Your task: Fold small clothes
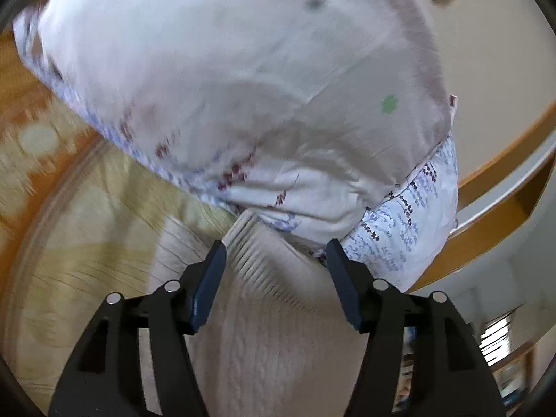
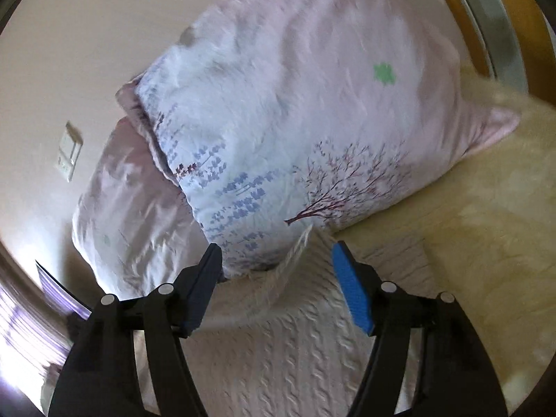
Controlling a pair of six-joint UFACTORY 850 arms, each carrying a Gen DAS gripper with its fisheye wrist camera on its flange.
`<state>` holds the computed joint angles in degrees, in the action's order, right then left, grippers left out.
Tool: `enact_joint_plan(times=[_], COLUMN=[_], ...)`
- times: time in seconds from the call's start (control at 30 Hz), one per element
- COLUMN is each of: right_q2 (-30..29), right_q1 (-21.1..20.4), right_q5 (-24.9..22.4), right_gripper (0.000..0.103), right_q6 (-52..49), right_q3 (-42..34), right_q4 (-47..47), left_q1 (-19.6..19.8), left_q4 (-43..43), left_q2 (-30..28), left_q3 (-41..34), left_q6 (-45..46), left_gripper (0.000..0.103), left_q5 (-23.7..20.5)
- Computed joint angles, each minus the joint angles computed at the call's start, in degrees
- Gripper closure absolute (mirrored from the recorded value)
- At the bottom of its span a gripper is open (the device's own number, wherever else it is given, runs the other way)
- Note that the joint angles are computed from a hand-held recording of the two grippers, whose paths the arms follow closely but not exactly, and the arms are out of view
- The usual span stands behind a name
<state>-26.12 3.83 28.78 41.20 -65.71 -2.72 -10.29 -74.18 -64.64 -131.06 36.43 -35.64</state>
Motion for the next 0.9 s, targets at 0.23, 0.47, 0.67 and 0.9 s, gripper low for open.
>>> enact_joint_plan(times=[0.23,0.47,0.67,0.9], right_q2=[1.8,1.3,0.5,2.5], right_q1=[-0.2,0.5,0.9,1.2], right_q5=[-5.8,-11.1,-13.7,-11.0], right_gripper=[0.052,0.061,0.087,0.092], right_q6=[-9.4,-22.4,-27.2,-23.8], right_q3=[3.6,4.6,4.8,7.5], right_q4=[4.9,14.7,17.4,15.3], left_q1=[-0.2,-2.2,-2.2,-1.7], left_q4=[7.1,19.5,23.0,21.5], left_q2=[6.3,8.1,7.0,7.6], left_q3=[9.1,13.0,12.9,14.1], left_q6=[4.0,1.1,-3.0,-2.1], left_gripper=[0.043,0.047,0.068,0.095], left_q5=[2.3,3.2,1.6,0.4])
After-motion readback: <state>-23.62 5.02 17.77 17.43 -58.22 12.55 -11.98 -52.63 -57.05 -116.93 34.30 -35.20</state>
